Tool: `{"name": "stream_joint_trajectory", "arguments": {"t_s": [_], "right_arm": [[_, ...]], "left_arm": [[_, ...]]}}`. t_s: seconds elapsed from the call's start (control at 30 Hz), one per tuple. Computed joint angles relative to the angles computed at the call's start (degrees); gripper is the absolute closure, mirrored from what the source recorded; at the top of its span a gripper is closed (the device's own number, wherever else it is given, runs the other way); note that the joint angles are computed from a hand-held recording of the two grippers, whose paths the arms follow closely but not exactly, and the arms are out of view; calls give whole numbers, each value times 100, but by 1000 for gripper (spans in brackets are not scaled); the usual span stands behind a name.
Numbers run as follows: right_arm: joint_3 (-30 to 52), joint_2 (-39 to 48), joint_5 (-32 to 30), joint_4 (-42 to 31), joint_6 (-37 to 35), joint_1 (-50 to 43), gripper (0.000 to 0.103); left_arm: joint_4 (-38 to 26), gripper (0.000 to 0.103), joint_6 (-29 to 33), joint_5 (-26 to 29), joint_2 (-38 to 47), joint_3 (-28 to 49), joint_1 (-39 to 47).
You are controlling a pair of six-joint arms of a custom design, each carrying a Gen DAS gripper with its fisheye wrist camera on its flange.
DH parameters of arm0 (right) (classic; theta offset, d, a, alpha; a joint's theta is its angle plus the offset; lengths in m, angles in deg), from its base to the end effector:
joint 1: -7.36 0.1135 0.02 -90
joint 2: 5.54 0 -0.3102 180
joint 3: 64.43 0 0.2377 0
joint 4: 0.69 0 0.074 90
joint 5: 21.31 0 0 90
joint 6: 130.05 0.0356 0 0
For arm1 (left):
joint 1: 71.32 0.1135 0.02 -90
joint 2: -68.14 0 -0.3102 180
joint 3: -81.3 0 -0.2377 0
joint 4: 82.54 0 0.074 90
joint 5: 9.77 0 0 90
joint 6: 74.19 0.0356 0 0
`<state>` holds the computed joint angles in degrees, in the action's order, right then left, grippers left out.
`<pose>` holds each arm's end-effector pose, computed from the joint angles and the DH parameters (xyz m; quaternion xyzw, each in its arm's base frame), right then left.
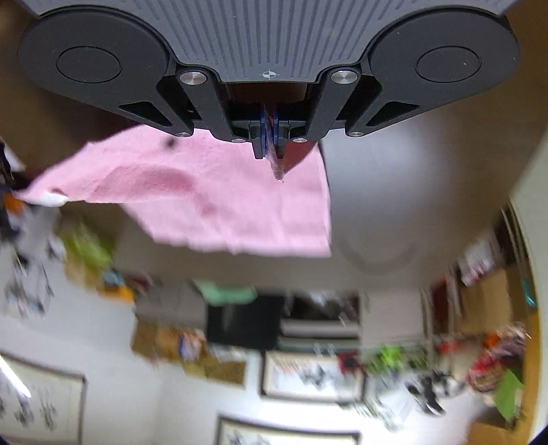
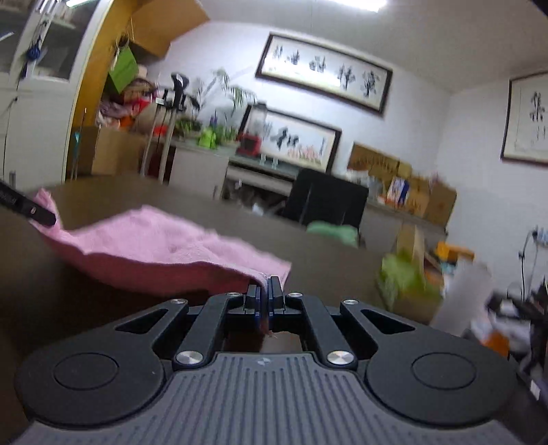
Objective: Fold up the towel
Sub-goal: 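Lay the gripped towel edge down onto the towel with both grippers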
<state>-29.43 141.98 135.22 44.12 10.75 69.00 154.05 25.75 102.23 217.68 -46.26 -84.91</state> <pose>0.1352 0.1817 -0.0211 0.0281 0.8267 -0.1649 0.5372 0.3267 -0.0927 -0.0346 0.2600 0.8565 -0.1863 0.4052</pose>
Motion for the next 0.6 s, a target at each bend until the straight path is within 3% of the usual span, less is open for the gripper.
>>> {"name": "stream_joint_trajectory", "arguments": {"t_s": [0.07,0.13,0.27,0.37,0.47,0.6], "right_arm": [[375,-111,-84,-1608,1148,452,98],[541,-152,-217,-2376,1786,722,96],[411,-81,-334,-2274,2323,993,96],[476,33,-348,-2480,2611,1213,96],[300,137,-454,-1851,2101,1099,95],[200,177,-710,-1773,1962,1114,88]], "left_arm": [[309,98,132,14,152,-219,42],[653,97,156,116,232,-432,159],[658,96,292,421,198,-561,353],[869,96,397,329,334,-601,341],[982,96,501,205,434,-628,320],[763,94,598,351,346,-604,458]]}}
